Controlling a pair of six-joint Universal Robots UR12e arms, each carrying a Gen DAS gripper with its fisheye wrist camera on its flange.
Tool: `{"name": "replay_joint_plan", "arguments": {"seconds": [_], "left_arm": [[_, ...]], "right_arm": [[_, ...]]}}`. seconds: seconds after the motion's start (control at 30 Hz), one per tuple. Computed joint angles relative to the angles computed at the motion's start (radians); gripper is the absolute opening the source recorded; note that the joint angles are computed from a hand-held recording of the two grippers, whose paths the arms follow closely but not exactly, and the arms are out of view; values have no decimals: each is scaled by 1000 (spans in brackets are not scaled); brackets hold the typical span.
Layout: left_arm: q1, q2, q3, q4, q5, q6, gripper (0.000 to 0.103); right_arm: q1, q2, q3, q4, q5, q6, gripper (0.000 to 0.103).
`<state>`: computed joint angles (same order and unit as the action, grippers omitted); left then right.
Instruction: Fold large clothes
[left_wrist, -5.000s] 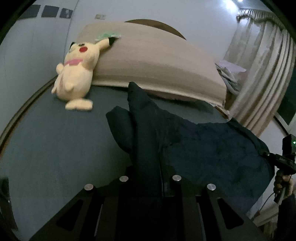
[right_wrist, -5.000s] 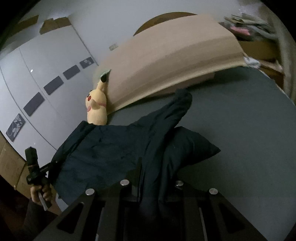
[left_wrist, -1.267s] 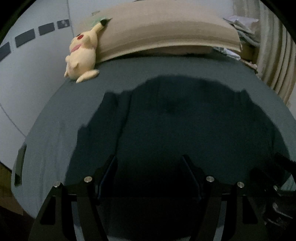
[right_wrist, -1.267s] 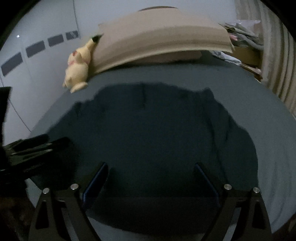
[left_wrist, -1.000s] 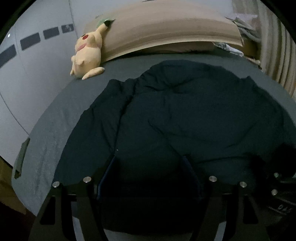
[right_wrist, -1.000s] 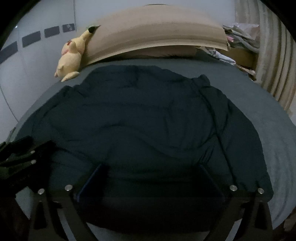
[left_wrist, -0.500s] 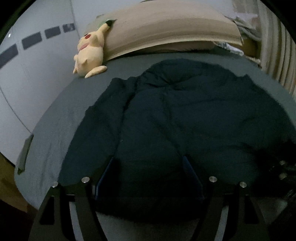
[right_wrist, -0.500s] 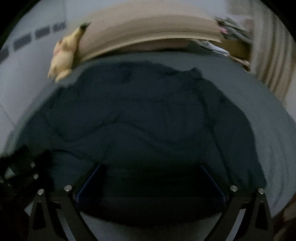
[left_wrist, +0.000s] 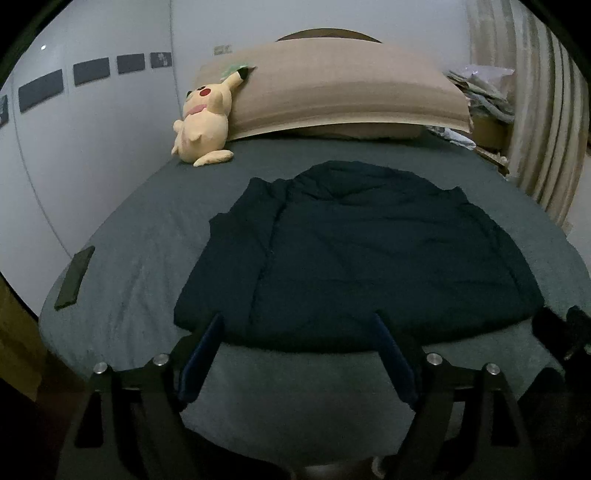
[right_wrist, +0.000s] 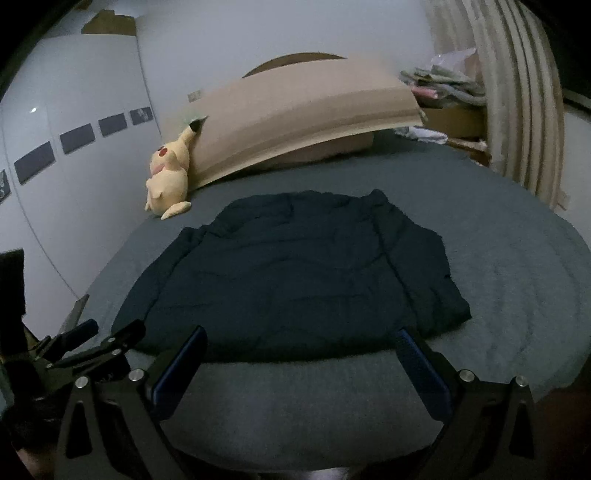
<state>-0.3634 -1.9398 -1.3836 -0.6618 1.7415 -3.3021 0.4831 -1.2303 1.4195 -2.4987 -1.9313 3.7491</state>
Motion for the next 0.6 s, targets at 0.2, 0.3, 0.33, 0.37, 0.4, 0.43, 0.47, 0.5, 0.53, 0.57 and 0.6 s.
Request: {"name": "replay_joint_plan", "arguments": {"seconds": [0.2,0.3,0.33,0.37,0.4,0.43,0.47,0.5,0.53,0.57,0.6], "left_arm": [[-6,-3,6,-11,10,17,83],[-4,0,2,-2,5,6,83],[-4,1,1,2,7,5,83],[-5,2,-1,7,10,7,83],[-6,4,-4,17,17,7,83],[-8,6,-10,33,30,3,83],[-10,8,-13,45,37,1,84],[-11,10,-17,54,44,5,84],[-13,10,-17,55,52,5,85],[-15,12,-17,55,62,8,85],[-16,13,-17,56,64,9,85]], "right_arm": [[7,7,-12,23,-3,-27,103],[11,12,-20,36,-22,-42,103],[13,13,-22,41,-26,-41,103],[14,14,-25,44,-29,-40,103],[17,16,-28,52,-40,-41,103],[20,18,-33,59,-56,-43,103],[23,20,-35,61,-72,-45,103],[26,21,-38,64,-87,-45,103],[28,23,-41,68,-98,-45,103],[29,24,-44,73,-107,-45,103],[30,25,-47,75,-115,-44,103]]}}
